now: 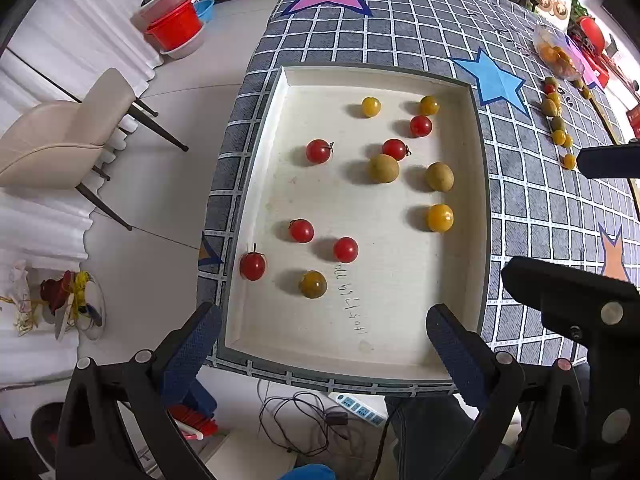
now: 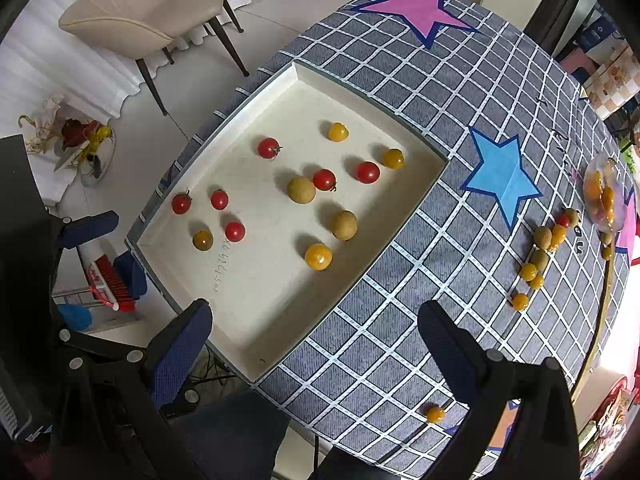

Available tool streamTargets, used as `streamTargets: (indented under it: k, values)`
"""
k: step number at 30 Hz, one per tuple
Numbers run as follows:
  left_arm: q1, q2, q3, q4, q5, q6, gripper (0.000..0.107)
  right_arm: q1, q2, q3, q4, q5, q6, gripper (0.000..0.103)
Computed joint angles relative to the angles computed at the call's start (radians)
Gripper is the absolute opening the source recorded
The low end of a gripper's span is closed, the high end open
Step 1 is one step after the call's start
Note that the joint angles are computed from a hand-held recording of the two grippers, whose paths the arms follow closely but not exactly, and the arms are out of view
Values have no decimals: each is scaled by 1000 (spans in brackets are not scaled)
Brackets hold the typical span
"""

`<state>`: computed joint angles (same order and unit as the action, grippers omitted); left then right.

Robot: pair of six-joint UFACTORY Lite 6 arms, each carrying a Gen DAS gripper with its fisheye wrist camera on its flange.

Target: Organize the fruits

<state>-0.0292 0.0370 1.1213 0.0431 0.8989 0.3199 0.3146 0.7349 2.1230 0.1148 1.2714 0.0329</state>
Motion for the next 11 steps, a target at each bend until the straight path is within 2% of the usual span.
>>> streamTargets:
  k: [11]
  values:
    - [21,-10,3,-49,-15,42,103,13,-33,-61,-1,-25,36,103]
